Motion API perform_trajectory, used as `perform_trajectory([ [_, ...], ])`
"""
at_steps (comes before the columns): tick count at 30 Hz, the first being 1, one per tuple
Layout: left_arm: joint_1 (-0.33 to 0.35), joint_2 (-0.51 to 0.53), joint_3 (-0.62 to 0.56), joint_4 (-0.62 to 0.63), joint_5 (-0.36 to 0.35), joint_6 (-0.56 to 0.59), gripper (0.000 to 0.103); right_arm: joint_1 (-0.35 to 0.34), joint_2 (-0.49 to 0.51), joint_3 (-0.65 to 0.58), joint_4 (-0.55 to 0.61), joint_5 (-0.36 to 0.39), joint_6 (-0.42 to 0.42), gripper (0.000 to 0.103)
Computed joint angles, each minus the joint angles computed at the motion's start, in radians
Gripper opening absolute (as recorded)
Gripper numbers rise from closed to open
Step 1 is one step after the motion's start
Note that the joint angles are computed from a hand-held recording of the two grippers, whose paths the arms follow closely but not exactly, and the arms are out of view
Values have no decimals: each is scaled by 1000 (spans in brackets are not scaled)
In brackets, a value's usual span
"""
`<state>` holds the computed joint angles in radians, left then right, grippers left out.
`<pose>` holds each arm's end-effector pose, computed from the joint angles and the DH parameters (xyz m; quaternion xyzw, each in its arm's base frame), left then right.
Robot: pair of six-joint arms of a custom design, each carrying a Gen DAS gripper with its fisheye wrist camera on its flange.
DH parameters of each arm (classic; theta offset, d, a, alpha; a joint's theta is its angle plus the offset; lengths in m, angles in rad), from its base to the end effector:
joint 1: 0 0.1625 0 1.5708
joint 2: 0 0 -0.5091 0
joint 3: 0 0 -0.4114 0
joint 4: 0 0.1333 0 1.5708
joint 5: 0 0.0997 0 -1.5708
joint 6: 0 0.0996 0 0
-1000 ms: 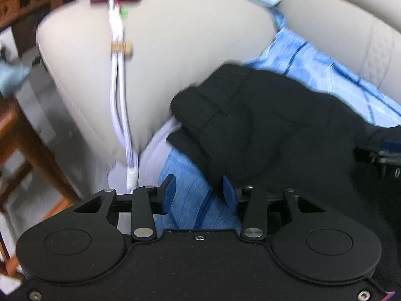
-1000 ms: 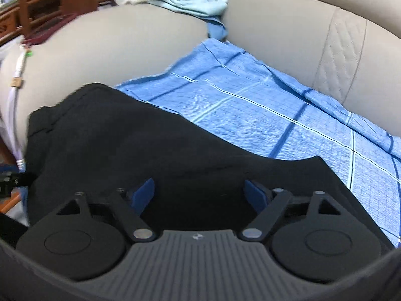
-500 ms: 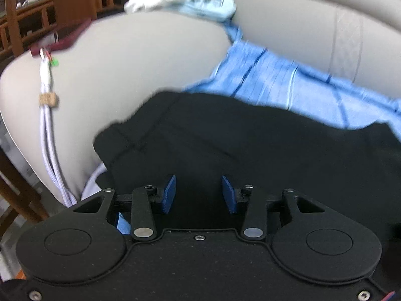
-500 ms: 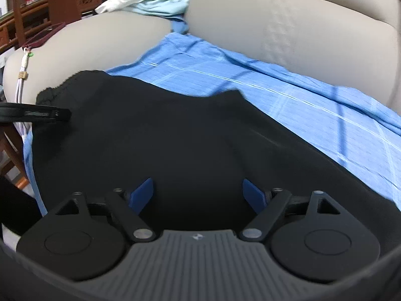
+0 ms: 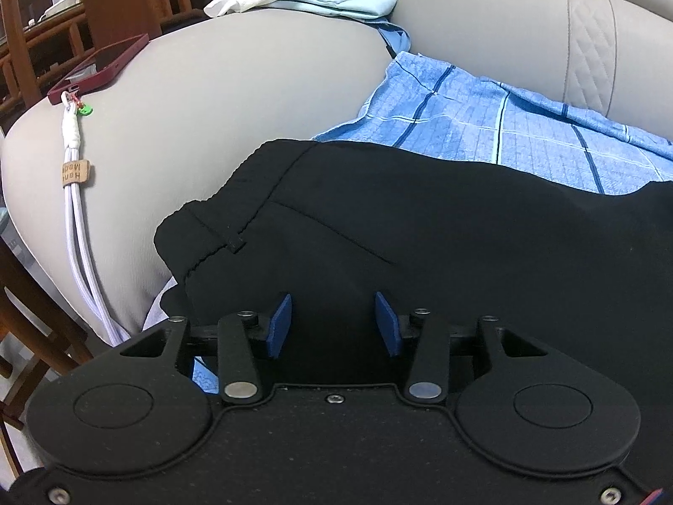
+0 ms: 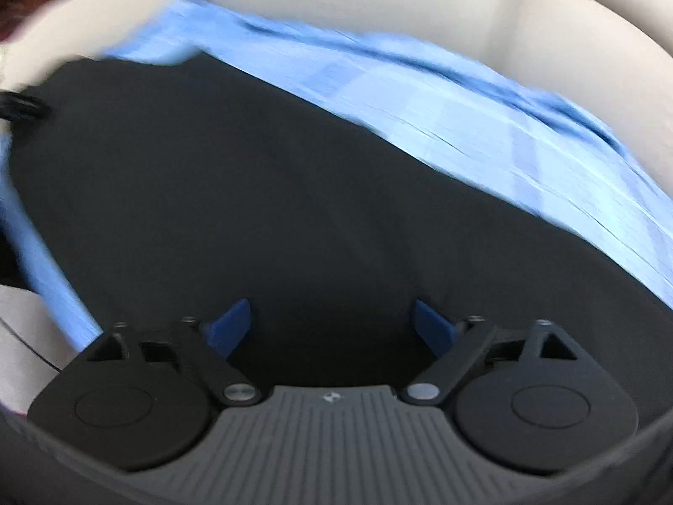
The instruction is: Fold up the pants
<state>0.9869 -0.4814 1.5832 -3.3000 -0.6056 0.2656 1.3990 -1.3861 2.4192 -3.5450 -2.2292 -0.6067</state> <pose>-0.2346 -0.7454 0.0439 0.2167 0.8267 -0.3398 0.3925 -0.0016 -0.4327 0.3438 0.0388 -0.8552 0.2876 0.4294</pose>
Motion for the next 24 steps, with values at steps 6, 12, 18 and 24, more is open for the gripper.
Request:
perform_trajectory([
  [6, 2, -2, 4, -4, -3, -8, 45, -172, -231, 71, 57, -75, 246, 103],
  [12, 0, 0, 6, -14, 3, 3, 46, -224, -335, 23, 241, -363, 552, 101],
  [18, 3, -31, 14, 66, 8, -72, 47, -128, -286, -25, 218, -373, 491, 99],
  [24, 4, -31, 30, 28, 72, -59, 47, -10, -89, -141, 156, -216, 319, 99],
])
